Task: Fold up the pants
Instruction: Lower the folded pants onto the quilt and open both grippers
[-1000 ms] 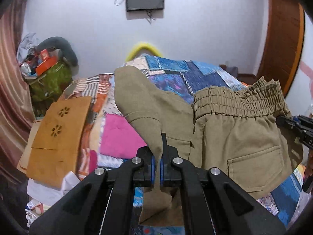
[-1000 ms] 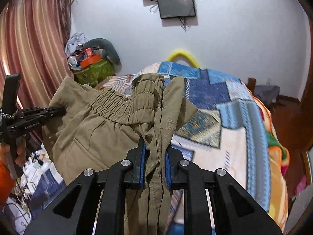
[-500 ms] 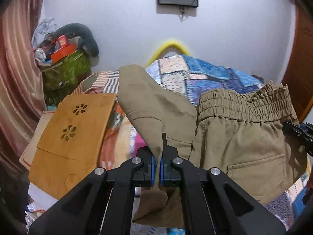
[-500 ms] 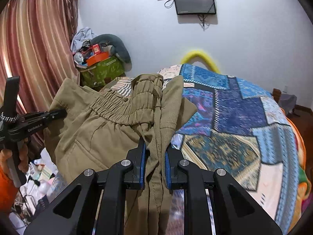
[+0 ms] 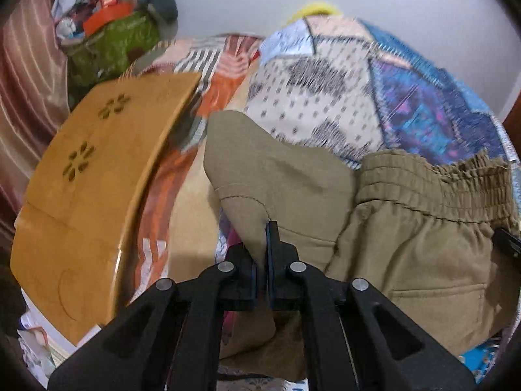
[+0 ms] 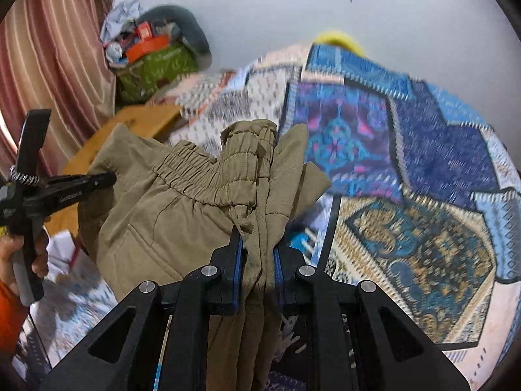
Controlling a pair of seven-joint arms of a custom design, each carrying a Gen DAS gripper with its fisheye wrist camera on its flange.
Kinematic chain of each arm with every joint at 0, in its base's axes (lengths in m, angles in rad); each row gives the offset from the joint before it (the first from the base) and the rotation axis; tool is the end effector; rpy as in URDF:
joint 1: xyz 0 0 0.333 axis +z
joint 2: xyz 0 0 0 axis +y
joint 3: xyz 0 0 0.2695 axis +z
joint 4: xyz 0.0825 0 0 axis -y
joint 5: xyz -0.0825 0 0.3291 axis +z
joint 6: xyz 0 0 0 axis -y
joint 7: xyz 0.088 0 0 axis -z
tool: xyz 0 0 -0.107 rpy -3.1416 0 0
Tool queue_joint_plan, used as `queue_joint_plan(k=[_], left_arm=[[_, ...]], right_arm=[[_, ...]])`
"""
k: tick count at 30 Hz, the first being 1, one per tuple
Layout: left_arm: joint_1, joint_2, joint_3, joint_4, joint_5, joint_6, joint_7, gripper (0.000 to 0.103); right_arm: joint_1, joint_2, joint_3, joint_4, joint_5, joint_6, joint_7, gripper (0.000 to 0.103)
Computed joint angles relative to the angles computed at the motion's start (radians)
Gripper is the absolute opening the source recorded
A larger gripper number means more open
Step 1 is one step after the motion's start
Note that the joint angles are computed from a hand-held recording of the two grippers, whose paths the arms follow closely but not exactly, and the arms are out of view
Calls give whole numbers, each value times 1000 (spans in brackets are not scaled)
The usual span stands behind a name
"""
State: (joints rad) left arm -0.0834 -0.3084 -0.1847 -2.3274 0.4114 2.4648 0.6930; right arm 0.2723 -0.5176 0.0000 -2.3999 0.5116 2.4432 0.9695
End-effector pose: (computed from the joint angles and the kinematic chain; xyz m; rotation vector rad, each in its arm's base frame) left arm 0.4378 -0.1257 0.4853 -2.1589 1.5271 -0.4559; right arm 0.3932 0.1105 0.5421 -2.1628 1.1796 -0.2506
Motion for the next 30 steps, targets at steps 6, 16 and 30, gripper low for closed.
queue_joint_plan(k=[6, 16, 30], left_arm=[[-10, -23, 12, -13, -26, -61, 25, 19], [-69, -259, -14, -42, -116, -237, 94, 26], [-184, -484, -214, 274, -41, -500, 33, 36]], right_arm=[[-34, 1, -1, -10, -51, -38, 21, 25], [-72, -137, 4, -22, -138, -133, 82, 50], [-72, -495, -58, 88, -67, -329, 70, 50]])
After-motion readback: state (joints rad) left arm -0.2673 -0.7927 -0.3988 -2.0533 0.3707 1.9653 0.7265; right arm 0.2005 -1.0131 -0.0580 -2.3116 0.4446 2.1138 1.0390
